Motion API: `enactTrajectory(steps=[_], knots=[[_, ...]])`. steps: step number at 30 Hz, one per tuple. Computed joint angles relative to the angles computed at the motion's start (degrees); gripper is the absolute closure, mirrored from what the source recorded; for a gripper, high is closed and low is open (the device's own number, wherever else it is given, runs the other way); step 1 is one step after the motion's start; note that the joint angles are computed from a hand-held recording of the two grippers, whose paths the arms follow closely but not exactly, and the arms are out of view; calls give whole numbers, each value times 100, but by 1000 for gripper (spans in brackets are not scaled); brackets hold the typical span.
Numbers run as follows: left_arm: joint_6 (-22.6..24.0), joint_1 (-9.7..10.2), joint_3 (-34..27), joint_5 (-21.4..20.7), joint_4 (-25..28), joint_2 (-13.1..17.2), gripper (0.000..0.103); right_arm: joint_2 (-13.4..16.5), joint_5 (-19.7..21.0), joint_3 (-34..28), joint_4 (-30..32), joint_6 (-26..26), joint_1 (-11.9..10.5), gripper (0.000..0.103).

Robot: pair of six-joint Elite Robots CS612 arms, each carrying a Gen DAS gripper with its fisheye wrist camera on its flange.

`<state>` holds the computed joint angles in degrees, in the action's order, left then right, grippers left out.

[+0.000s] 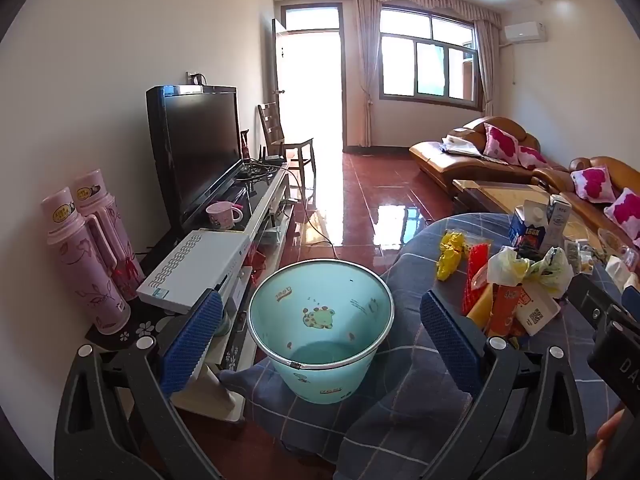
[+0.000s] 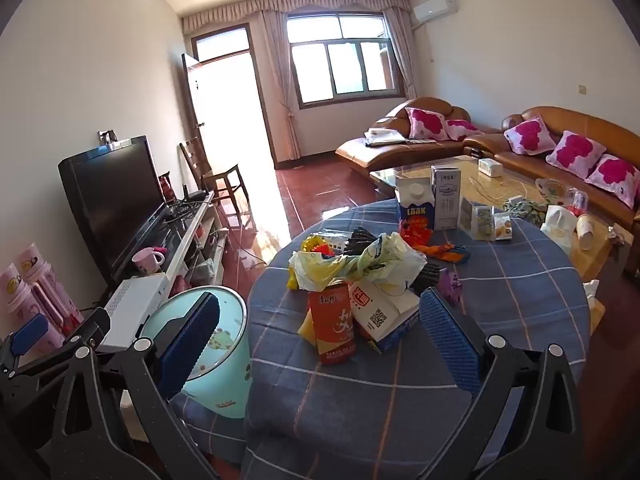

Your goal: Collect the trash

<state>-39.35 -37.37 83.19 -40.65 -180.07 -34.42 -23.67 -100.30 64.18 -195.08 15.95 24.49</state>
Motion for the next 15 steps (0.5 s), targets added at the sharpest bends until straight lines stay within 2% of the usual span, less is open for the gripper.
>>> enactTrajectory(steps=[4, 9, 13, 15], knots=[[111, -15, 36, 18, -189, 15, 6, 17, -29, -17, -14, -23, -4, 5], [-32, 12, -3, -75, -58, 16, 6, 13, -93, -30, 68, -43, 8, 5], [103, -3, -7, -11, -107, 36, 6, -46, -63, 109, -30, -55, -4, 5], [95, 0, -8, -19, -110, 40, 6, -14, -95, -21, 146, -51, 10, 5]])
